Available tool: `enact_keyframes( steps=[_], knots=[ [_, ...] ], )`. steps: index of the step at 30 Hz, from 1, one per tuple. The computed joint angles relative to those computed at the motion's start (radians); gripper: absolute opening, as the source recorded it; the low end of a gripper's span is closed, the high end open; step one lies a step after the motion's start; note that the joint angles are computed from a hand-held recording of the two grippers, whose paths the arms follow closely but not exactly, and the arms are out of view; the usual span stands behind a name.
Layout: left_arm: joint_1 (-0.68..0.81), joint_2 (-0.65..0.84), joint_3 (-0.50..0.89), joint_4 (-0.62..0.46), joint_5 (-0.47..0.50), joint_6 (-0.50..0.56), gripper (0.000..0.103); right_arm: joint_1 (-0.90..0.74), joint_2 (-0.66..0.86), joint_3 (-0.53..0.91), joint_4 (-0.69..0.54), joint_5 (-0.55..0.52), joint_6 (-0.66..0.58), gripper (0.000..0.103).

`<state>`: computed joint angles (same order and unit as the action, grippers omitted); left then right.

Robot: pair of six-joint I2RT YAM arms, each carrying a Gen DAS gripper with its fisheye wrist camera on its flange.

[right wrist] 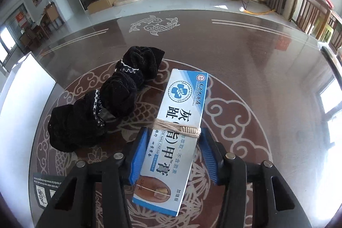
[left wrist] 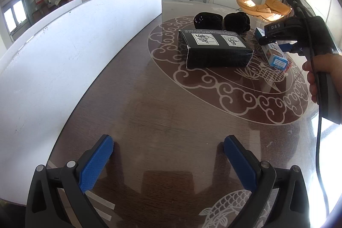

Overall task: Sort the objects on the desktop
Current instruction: 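Lower the right gripper onto the blue-and-white toenail cream box, then close the right gripper on the cream box and lift it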

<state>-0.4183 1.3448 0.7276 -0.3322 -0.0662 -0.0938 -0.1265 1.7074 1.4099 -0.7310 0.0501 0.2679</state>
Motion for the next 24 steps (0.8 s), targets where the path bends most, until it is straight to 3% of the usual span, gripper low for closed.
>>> enact_keyframes(
  steps=[6,10,15,17,19,24],
  knots=[
    [-0.001,0.001,0.0,0.001,-0.001,0.0,0.103,0.087,-0.298,-0.312,0.001,-0.059,-0.158,0.046],
    [-0.003,0.002,0.0,0.003,-0.004,-0.002,0.103,0.111,-0.572,-0.535,-0.01,-0.038,-0.149,0.046],
    [-0.003,0.004,0.001,0.004,-0.004,-0.002,0.103,0.077,-0.774,-0.67,-0.025,-0.003,-0.167,0.046],
    [-0.003,0.002,0.0,0.004,-0.004,-0.002,0.103,0.064,-0.806,-0.689,-0.03,-0.006,-0.185,0.052],
    [-0.003,0.002,0.0,0.004,-0.004,-0.002,0.103,0.069,-0.799,-0.692,-0.03,0.002,-0.173,0.08],
    [-0.003,0.003,0.0,0.005,-0.004,-0.003,0.103,0.131,-0.82,-0.72,-0.011,0.064,-0.132,0.092]
  ],
)
